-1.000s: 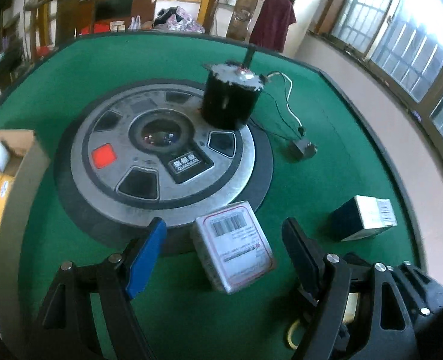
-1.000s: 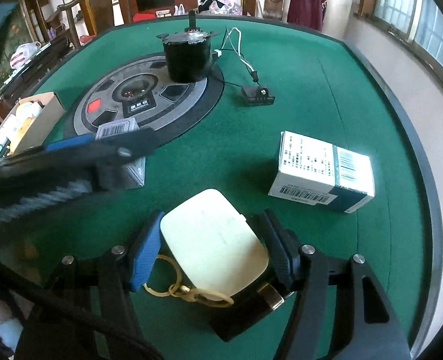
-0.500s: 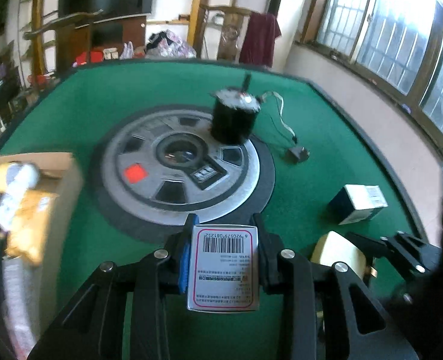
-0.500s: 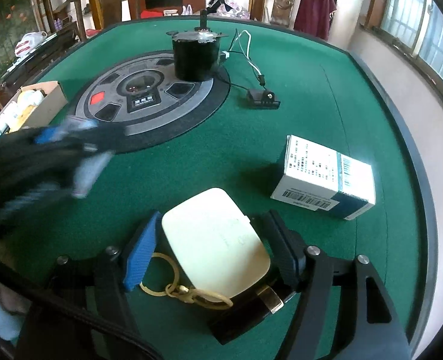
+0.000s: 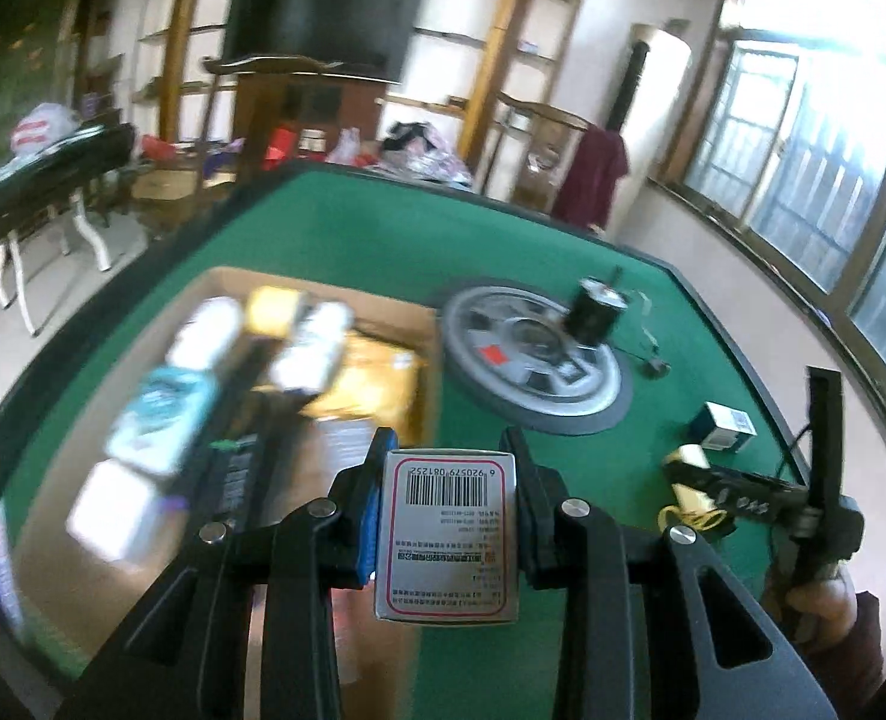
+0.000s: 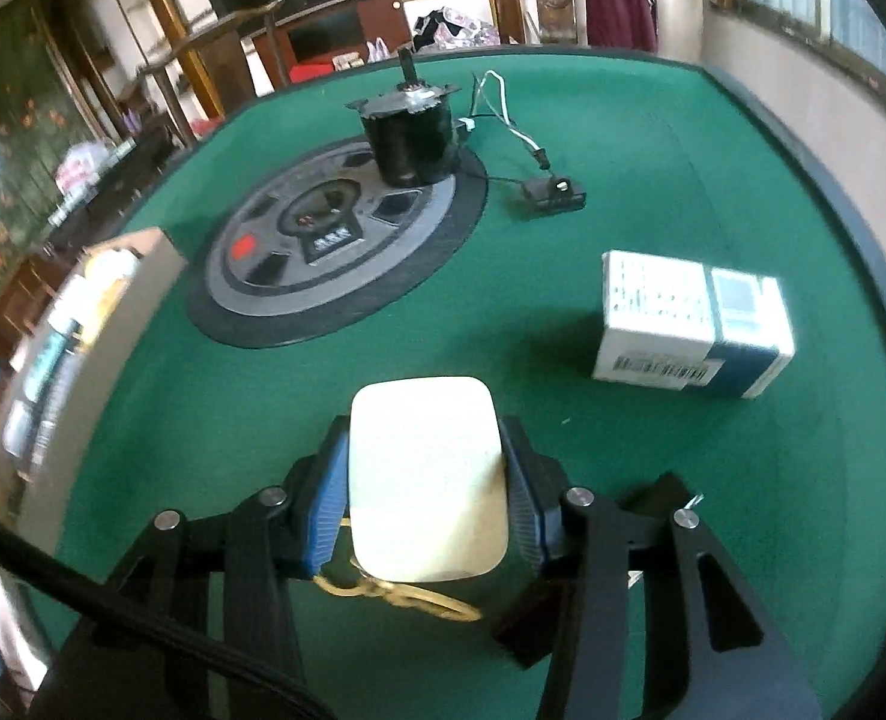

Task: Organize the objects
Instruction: 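Grasp the white barcode box with the left gripper while the right gripper grasps the cream power bank, then carry the white box and power bank over the tray with both grippers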

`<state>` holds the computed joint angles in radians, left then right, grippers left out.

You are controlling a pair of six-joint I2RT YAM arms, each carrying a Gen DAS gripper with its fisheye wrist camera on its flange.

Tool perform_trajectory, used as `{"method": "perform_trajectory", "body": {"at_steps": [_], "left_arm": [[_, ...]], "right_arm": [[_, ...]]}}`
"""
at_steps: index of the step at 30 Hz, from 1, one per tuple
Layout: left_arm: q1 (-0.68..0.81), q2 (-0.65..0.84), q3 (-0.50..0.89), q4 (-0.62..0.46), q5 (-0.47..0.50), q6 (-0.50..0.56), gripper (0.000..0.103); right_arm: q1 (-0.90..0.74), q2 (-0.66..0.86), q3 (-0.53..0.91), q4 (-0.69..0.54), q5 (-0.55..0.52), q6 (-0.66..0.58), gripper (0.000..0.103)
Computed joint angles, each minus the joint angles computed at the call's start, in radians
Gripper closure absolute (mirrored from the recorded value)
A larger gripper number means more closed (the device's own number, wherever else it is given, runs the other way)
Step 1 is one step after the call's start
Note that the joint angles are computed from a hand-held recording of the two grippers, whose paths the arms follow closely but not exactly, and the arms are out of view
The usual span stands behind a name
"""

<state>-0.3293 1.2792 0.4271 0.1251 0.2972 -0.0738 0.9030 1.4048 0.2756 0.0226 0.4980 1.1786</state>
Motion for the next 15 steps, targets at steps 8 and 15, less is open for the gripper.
{"method": "perform_trajectory", "body": {"at_steps": [8,15], "left_arm": [[0.24,0.042,-0.029,-0.001,0.139,0.081,0.073],[0.289,0.145,-0.047,0.043,0.195,0.133,0.073]], "right_arm": [[0.153,-0.045,0.092,-0.073,0.095,0.117,0.058],[0.212,0.006,0.292,-0.117,0.121,0.043,0.058]]}}
